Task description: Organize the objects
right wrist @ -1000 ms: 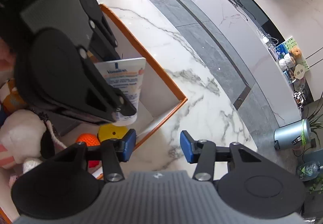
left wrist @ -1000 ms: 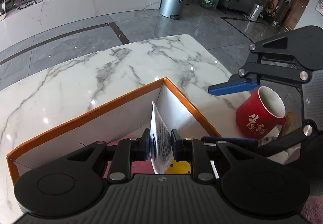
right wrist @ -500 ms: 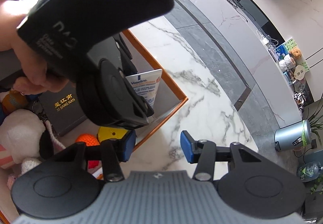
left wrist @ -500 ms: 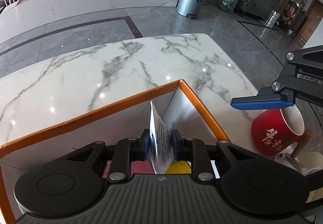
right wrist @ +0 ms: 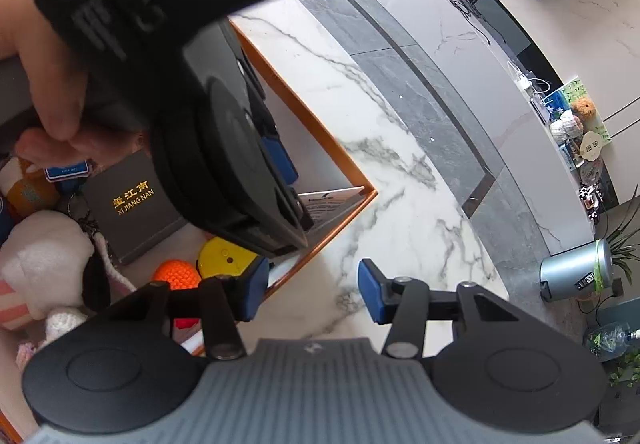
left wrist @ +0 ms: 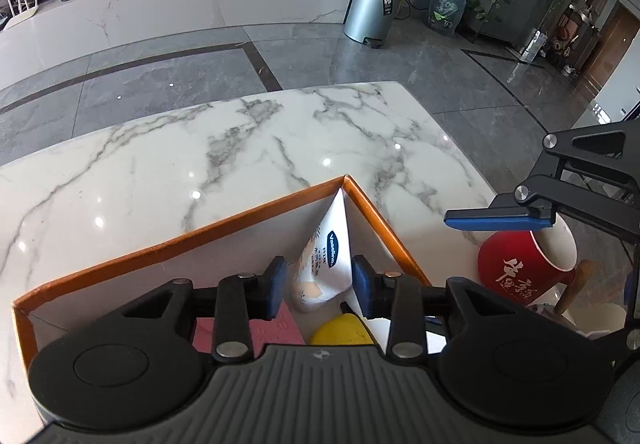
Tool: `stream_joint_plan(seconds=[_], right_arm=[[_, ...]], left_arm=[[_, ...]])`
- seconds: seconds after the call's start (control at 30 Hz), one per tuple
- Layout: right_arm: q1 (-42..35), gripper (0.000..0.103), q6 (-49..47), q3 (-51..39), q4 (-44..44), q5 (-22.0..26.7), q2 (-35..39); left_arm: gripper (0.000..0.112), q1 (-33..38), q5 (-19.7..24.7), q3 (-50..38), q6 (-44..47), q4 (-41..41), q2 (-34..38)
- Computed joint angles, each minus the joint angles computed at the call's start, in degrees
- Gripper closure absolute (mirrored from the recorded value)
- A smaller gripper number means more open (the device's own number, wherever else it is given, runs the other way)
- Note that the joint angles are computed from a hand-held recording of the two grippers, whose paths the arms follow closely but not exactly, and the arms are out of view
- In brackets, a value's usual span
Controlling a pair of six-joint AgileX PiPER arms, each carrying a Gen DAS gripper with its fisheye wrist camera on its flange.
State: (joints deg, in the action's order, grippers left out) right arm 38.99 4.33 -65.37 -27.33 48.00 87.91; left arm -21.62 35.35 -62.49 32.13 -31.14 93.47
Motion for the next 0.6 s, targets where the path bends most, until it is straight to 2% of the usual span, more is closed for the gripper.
stream_joint_plan(seconds=[0.27, 0.43, 0.6], right_arm=[[6.2, 0.05, 6.9, -1.8, -2.2, 6.3, -5.6], [14.2, 0.046, 16.0, -2.5, -6.3, 10.3, -8.6], [24.2, 0.044, 28.6, -1.7, -11.6, 14.1, -11.2]], left_arm=[[0.061, 4.4, 4.1, 4.4, 1.6, 1.1, -14.7], [0.051, 7.8, 6.9, 8.0, 2.6, 3.0, -26.9], [0.04, 10.1, 9.8, 11.0, 0.0, 9.4, -39.8]])
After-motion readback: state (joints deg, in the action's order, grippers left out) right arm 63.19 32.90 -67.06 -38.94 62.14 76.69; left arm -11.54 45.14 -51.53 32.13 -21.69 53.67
